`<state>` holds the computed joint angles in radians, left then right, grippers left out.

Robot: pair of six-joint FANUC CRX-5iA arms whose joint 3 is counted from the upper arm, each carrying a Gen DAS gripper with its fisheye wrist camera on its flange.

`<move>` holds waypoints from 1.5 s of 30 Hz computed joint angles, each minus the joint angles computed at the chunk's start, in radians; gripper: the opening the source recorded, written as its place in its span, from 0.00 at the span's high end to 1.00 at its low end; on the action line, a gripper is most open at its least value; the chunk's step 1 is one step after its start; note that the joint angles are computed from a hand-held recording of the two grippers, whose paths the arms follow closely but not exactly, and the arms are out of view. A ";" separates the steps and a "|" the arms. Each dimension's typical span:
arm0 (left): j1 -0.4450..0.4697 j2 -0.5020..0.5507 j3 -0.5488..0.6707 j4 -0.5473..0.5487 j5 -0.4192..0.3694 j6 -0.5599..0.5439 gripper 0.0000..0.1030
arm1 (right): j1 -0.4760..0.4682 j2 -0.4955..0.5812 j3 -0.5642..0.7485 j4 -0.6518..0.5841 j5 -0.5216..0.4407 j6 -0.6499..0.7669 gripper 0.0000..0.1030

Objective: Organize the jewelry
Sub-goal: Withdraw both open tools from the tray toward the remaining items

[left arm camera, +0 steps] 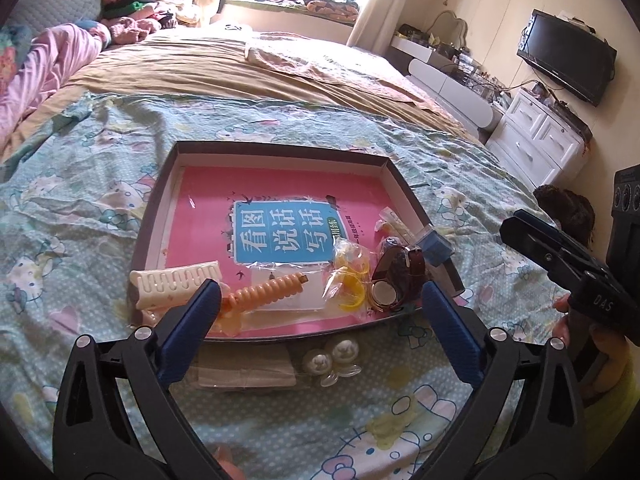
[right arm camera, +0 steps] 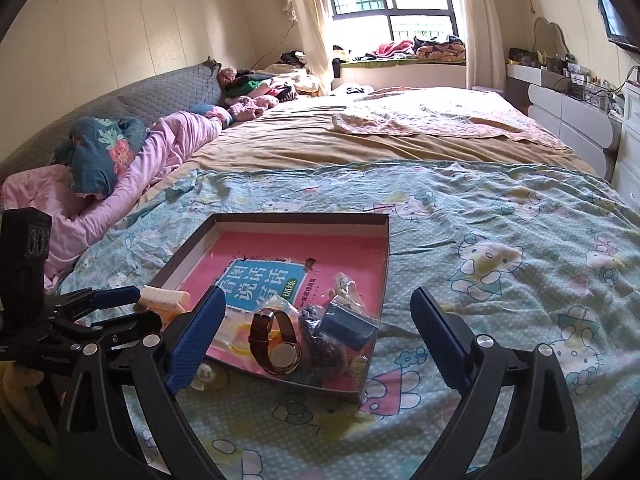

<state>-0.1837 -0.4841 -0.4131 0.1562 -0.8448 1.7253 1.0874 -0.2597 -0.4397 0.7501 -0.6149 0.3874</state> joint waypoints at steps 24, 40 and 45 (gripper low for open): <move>0.110 -0.137 -0.081 -0.042 -0.136 -0.010 0.09 | 0.148 0.044 0.057 -0.157 -0.054 0.135 0.09; 0.125 -0.083 -0.123 0.011 -0.179 -0.089 0.09 | 0.147 0.074 0.070 -0.258 -0.108 0.178 0.10; 0.100 -0.031 -0.107 -0.007 -0.177 -0.080 0.09 | 0.140 0.074 0.064 -0.278 -0.105 0.182 0.10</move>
<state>-0.0835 -0.5148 -0.5198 0.1493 -1.0218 1.6452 1.2278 -0.1857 -0.3754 0.4721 -0.7202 0.5691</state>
